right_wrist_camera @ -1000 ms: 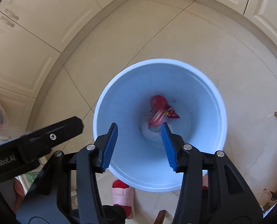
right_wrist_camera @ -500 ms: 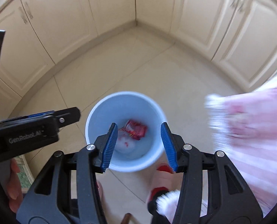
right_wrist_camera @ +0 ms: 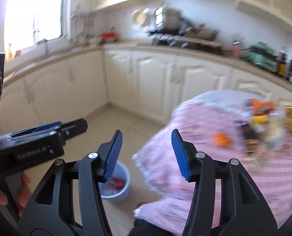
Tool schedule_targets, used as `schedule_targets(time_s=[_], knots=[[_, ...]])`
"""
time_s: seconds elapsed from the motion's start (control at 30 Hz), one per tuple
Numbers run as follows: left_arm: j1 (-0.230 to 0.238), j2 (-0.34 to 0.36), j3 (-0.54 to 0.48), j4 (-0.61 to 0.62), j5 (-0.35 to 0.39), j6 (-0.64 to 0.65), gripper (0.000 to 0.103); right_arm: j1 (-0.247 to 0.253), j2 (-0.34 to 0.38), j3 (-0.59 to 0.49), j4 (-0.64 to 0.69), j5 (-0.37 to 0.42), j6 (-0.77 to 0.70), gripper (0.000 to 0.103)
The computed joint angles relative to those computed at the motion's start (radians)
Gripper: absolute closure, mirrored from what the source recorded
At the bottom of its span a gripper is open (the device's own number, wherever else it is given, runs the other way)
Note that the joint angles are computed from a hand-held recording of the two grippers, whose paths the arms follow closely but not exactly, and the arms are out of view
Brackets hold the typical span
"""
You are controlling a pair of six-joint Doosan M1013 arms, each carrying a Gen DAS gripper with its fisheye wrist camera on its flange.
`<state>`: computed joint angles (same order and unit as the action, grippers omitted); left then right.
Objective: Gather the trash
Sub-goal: 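Grasp the orange peel with the left tool while the right tool grasps a snack wrapper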
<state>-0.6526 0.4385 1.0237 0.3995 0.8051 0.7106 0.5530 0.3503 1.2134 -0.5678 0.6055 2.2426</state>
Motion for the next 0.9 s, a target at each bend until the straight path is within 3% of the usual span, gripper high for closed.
schedule_targets(time_s=[0.2, 0.33, 0.47, 0.63, 0.9], knots=[[-0.057, 0.129, -0.231, -0.204, 0.079, 0.313, 0.038, -0.079, -0.110, 0.127, -0.144, 0.065, 0.226, 0.048], [-0.085, 0.224, -0.379, -0.245, 0.187, 0.389, 0.038, -0.144, -0.135, 0.161, -0.024, 0.117, 0.193, 0.048], [-0.087, 0.291, -0.483, -0.255, 0.267, 0.395, 0.038, -0.191, -0.105, 0.132, 0.172, 0.131, 0.094, 0.047], [-0.082, 0.325, -0.543, -0.238, 0.321, 0.399, 0.038, -0.219, -0.039, 0.057, 0.313, 0.184, 0.022, 0.047], [-0.061, 0.358, -0.594, -0.264, 0.355, 0.401, 0.038, -0.214, 0.037, -0.041, 0.299, 0.303, -0.015, 0.048]])
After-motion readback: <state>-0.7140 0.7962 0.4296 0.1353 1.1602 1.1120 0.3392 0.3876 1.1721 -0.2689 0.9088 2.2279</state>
